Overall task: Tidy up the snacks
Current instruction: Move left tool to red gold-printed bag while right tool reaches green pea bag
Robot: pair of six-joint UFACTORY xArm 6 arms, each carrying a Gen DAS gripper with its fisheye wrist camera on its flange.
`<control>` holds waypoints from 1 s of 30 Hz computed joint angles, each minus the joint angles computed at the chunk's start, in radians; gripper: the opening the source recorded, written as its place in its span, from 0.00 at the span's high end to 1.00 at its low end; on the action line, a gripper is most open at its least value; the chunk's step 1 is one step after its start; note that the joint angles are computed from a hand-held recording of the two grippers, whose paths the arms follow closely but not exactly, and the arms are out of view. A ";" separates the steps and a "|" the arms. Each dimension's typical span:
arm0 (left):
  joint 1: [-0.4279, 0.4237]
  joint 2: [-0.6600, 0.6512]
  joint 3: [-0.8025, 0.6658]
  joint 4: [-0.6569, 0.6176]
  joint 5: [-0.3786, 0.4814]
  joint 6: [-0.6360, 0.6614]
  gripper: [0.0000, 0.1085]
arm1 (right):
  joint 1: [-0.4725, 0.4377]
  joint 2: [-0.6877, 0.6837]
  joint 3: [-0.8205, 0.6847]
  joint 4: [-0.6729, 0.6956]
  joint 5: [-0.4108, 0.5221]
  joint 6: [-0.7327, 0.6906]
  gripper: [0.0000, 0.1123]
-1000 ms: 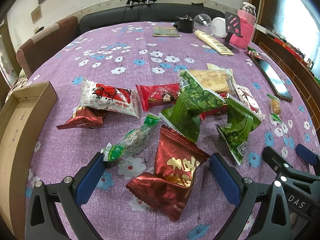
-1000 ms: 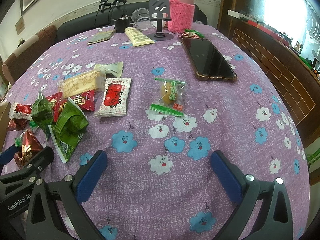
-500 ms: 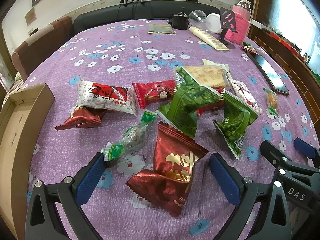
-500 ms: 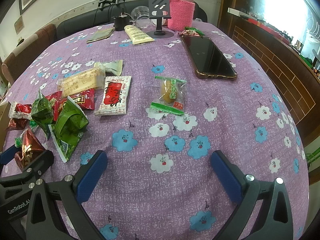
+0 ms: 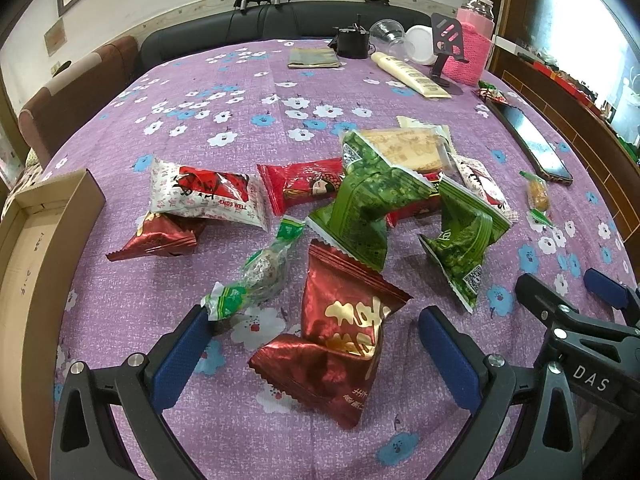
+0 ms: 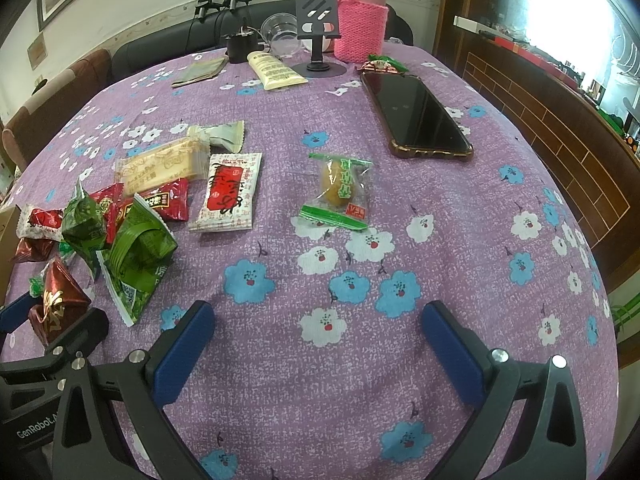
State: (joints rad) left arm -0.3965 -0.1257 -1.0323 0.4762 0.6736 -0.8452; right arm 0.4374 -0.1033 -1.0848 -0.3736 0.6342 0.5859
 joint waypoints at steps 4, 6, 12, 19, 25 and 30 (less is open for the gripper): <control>0.000 0.000 0.000 0.000 0.000 0.000 0.05 | 0.000 0.000 0.000 -0.001 0.000 0.001 0.09; 0.000 0.000 0.000 0.000 0.000 0.000 0.05 | 0.000 0.000 0.000 0.000 -0.001 0.001 0.09; 0.000 -0.007 0.009 -0.006 -0.011 0.014 0.05 | -0.002 0.001 -0.001 0.007 -0.003 -0.009 0.09; 0.027 -0.180 0.179 -0.196 -0.187 0.160 0.28 | -0.006 0.002 -0.001 0.030 -0.014 -0.038 0.09; 0.086 -0.484 0.402 -0.183 -0.295 0.155 0.28 | -0.016 -0.028 0.040 0.069 -0.069 -0.047 0.09; 0.127 -0.609 0.450 -0.415 -0.143 0.357 0.29 | 0.001 -0.080 0.083 -0.137 -0.107 0.104 0.22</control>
